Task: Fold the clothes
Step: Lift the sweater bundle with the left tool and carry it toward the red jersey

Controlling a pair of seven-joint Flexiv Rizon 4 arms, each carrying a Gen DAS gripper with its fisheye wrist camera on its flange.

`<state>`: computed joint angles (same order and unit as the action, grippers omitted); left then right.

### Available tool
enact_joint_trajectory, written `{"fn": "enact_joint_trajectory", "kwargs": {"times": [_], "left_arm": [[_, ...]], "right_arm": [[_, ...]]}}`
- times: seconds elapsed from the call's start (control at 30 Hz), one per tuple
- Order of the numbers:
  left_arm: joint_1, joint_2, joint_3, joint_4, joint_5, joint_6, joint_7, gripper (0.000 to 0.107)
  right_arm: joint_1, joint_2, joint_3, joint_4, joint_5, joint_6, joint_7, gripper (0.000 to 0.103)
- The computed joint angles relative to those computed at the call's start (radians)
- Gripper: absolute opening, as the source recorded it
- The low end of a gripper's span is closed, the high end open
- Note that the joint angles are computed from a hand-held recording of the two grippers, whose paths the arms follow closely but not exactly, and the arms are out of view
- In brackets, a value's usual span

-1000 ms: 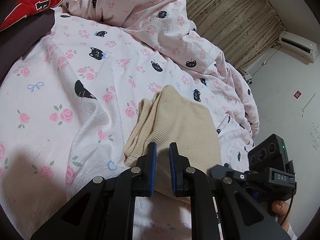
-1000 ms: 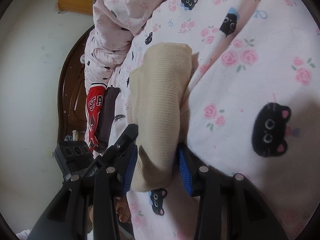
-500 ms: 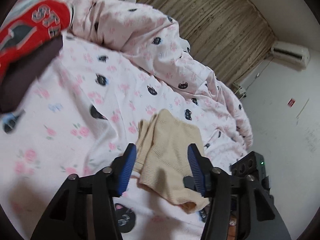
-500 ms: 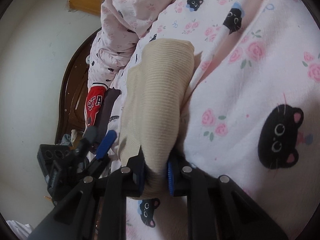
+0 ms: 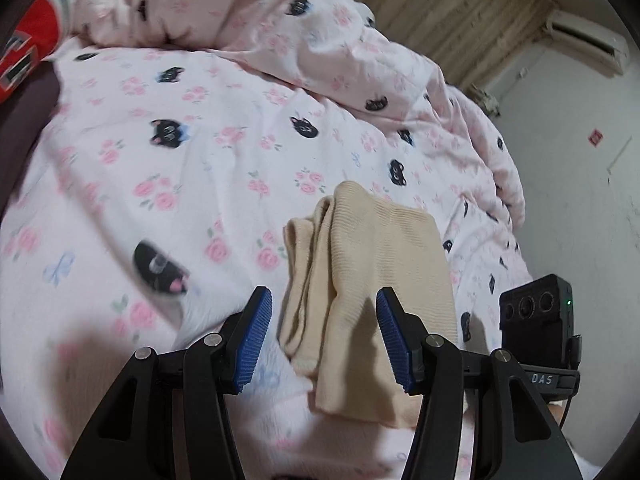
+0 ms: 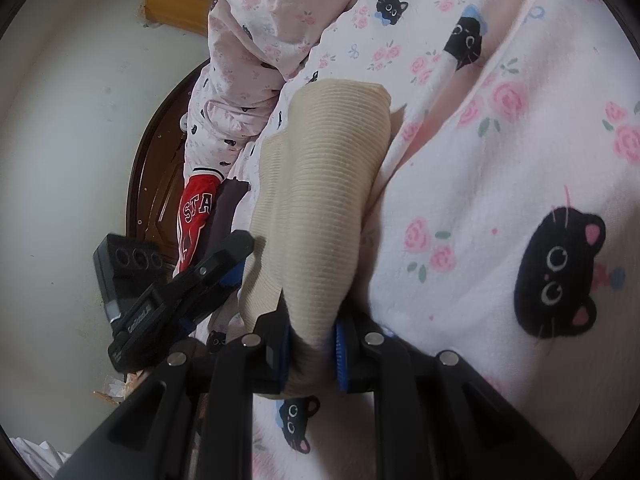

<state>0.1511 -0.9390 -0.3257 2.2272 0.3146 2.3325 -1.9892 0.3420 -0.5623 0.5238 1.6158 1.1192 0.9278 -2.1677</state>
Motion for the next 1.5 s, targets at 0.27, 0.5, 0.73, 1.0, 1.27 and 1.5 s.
{"fn": "enact_joint_trajectory", "kwargs": {"times": [0.27, 0.5, 0.73, 1.0, 1.27, 1.5], "left_arm": [[0.172, -0.075, -0.140, -0.036, 0.133, -0.119, 0.042, 0.049], [0.256, -0.122, -0.219, -0.019, 0.194, -0.149, 0.116, 0.048], [0.307, -0.184, -0.268, -0.002, 0.220, -0.117, 0.167, 0.031], [0.294, -0.221, -0.251, -0.012, 0.225, -0.038, 0.146, 0.022], [0.212, -0.115, -0.187, 0.036, 0.175, 0.005, 0.091, 0.021], [0.172, -0.010, -0.144, 0.107, 0.161, 0.050, 0.013, 0.021]], "right_arm": [[-0.006, 0.002, 0.000, 0.002, 0.011, -0.008, -0.010, 0.016], [-0.009, 0.003, -0.002, 0.003, 0.020, -0.015, -0.017, 0.016], [-0.012, 0.002, -0.004, 0.000, 0.032, -0.025, -0.024, 0.016], [-0.013, 0.000, -0.007, -0.002, 0.040, -0.033, -0.030, 0.017], [-0.014, 0.023, -0.013, 0.001, 0.039, -0.046, 0.010, 0.017], [-0.006, 0.097, -0.016, 0.029, 0.041, -0.065, 0.026, 0.017]]}}
